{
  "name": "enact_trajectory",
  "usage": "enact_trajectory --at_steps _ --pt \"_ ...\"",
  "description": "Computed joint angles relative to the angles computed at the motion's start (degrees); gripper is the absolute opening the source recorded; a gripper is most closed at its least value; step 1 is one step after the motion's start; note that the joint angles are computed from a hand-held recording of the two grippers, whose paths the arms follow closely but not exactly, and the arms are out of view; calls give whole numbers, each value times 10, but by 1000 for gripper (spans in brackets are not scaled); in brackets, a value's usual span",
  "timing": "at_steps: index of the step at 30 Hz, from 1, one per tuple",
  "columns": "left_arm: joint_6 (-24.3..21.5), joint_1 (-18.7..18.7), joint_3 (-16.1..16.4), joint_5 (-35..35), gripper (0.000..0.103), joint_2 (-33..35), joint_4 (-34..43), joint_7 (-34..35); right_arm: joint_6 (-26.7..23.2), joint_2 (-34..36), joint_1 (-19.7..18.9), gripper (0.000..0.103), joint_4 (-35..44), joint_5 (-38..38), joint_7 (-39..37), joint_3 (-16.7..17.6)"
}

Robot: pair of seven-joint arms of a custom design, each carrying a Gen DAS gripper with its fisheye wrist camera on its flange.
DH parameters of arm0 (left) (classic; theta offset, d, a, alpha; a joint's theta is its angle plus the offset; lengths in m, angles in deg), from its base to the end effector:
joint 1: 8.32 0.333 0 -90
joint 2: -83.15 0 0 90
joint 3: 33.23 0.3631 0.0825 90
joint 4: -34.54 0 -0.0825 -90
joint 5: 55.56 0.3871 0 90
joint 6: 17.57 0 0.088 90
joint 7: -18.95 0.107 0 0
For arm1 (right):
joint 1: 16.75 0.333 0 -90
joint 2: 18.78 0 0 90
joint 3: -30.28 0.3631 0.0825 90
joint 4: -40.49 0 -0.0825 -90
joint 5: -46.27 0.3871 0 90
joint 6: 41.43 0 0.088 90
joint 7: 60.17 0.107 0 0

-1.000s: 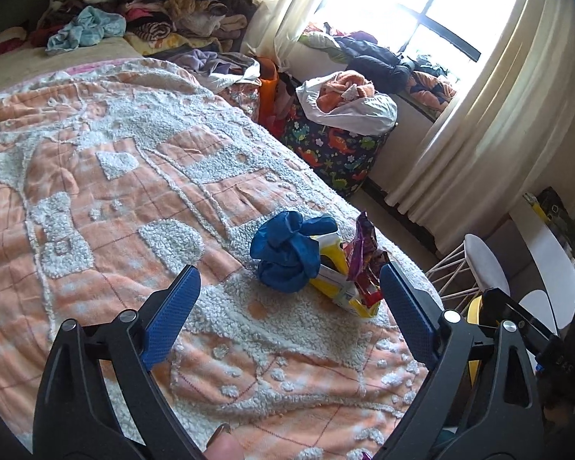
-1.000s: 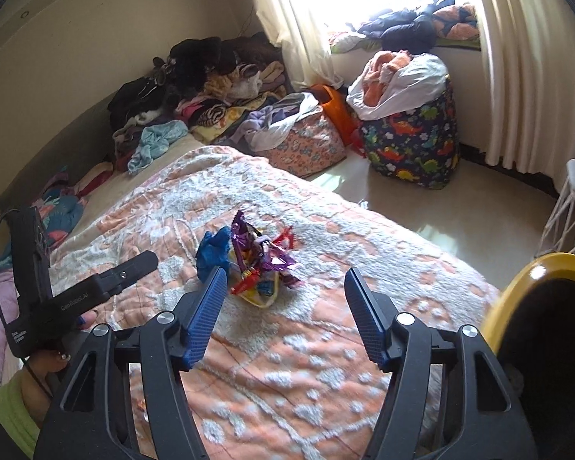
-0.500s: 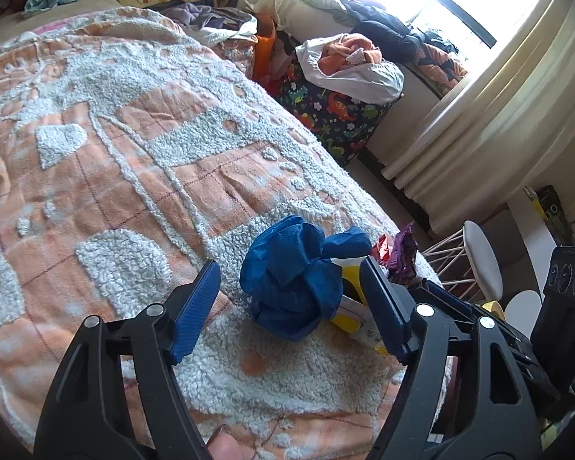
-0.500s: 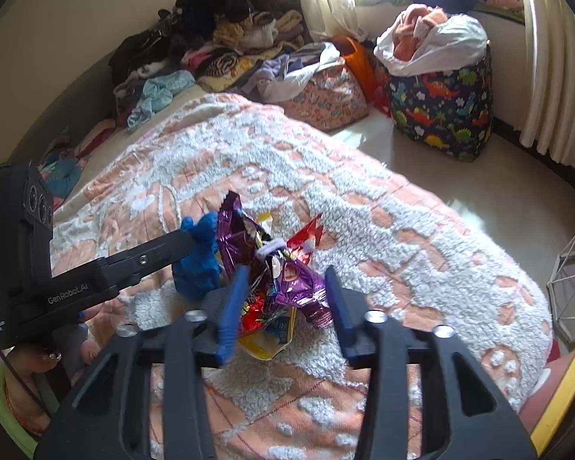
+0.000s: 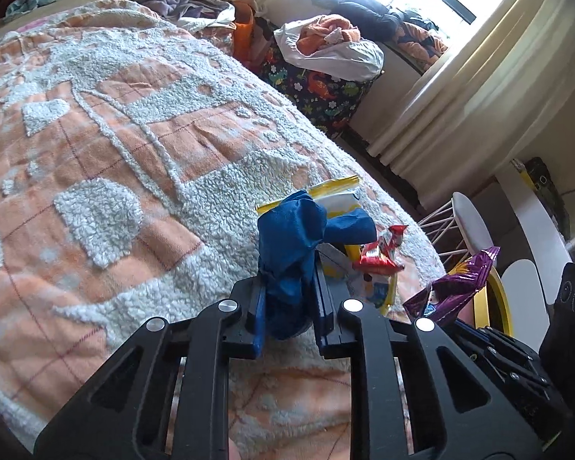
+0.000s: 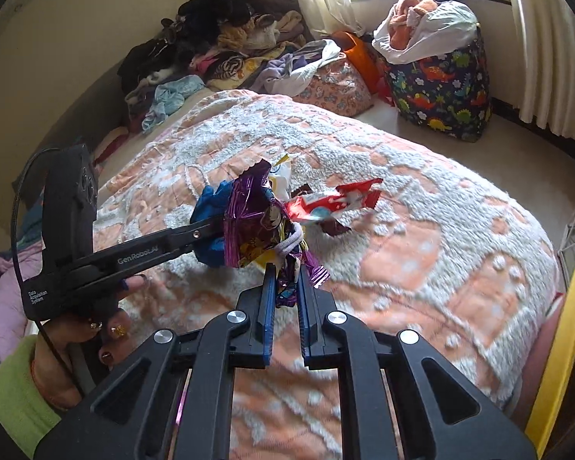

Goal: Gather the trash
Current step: 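Grasp the blue cloth with the left tool while the right tool grasps the purple wrapper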

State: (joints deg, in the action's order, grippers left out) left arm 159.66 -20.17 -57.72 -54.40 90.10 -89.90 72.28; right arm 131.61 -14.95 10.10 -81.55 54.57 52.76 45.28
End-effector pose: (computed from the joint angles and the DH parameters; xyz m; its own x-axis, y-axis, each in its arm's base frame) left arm 0.4936 -0.3537 0.4844 -0.1440 -0.8757 0.4608 -0.8122 -0.1614 -0.5606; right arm 0.4610 0.3936 0.5221 0.3128 -0.8588 -0.4057 -0.7890 0.0028 -0.6144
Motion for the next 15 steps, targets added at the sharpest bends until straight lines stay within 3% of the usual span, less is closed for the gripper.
enact_trajectory --at_steps 6,15 --pt "25 -37 39 65 13 -32 -17 -67 24 -48 19 10 -57 -39 54 -25" --pt "32 -67 51 83 13 -56 -26 -87 40 -93 55 10 -96 -89 110 -68"
